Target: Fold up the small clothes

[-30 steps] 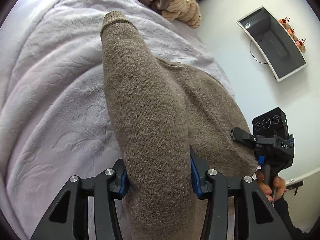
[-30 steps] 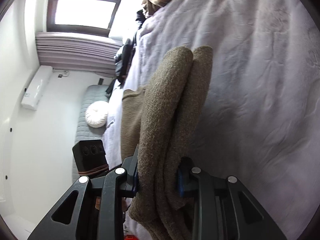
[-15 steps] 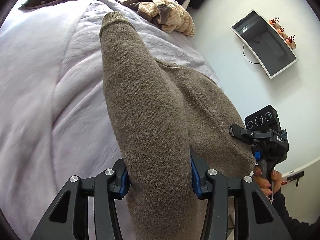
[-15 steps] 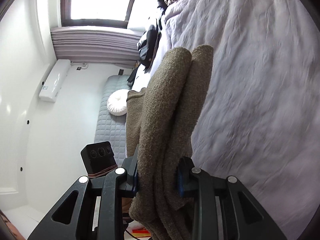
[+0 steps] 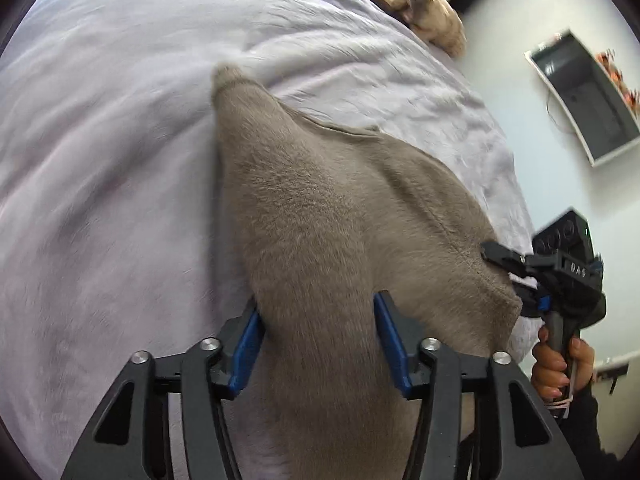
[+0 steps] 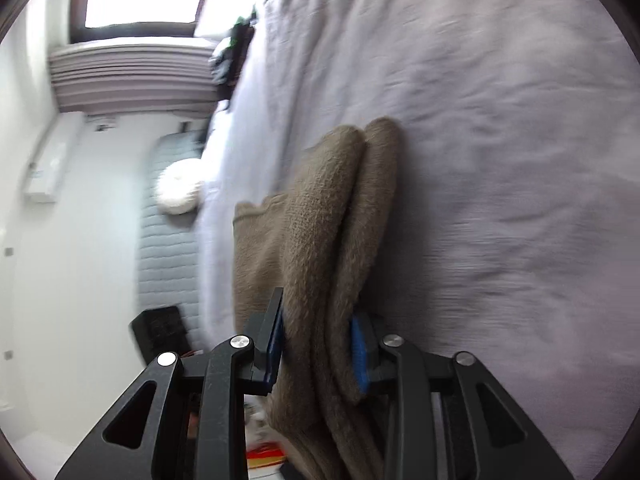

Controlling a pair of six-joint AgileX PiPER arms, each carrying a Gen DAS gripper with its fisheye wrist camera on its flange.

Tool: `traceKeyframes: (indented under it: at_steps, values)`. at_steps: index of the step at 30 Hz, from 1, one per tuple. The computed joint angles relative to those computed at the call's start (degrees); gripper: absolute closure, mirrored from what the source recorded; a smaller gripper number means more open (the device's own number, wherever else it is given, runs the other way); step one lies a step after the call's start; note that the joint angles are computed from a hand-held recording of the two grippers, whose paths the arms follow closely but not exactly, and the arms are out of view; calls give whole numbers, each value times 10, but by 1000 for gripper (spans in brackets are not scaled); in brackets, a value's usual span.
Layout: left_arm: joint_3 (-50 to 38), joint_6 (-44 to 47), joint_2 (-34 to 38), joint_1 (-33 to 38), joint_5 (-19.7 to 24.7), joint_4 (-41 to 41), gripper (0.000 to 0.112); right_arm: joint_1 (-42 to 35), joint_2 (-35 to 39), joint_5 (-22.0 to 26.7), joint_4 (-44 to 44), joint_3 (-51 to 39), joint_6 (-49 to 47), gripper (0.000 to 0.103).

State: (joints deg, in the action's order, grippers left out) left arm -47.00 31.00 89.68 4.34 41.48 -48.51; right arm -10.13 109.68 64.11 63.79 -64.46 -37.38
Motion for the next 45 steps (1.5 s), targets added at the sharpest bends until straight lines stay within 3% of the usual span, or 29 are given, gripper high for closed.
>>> traceKeyframes:
  at_steps: [3,9,11,13,14,15,16,20,23,26,28,32,36,40,45]
  values:
    - [31,1,-45,26,-12,5,45,-24,-31,-10,-34,-1,12,69]
    - [44,-57,-96,53,-56,92,45,-52,-57,7,-47,-9,1,69]
    - [38,-109,-97,32,-83,125,45,-37,-51,5,-46,-18,1,62]
    - [26,-176,-86,2,-111,176,45,-18,-29,8,-39,-27,-7,48]
    - [23,-217,-85,-13,-121,213,45,-2,-17,-4,-42,-35,-2,48]
    - [19,-237,-80,-23,-128,232,45,6,-15,-13,-46,-35,-2,57]
    - [19,-257,-81,-32,-132,251,45,22,-17,-29,-60,-39,3,91]
    - [19,-285,-72,-50,-144,268,45,71,-73,-110,-153,-26,30,95]
    - [27,-290,-52,-61,-169,274,45,78,-69,-156,-218,-7,41,95]
    - [26,-366,-24,-79,-184,348,45,20,-44,-127,-135,34,-26,95]
    - [36,-373,-30,-75,-185,354,45,-6,-56,-108,-117,47,-39,94]
    - [63,-296,-84,-43,-157,309,45,-24,-122,-102,-179,59,-20,94]
    - [90,-193,-172,-27,-109,246,45,-46,-182,-33,-156,69,-56,94]
    - [106,-184,-218,-65,-83,239,45,-17,-237,-2,-163,91,-70,91]
    - [147,-237,-222,-143,-103,258,45,47,-279,-29,-191,148,-65,91]
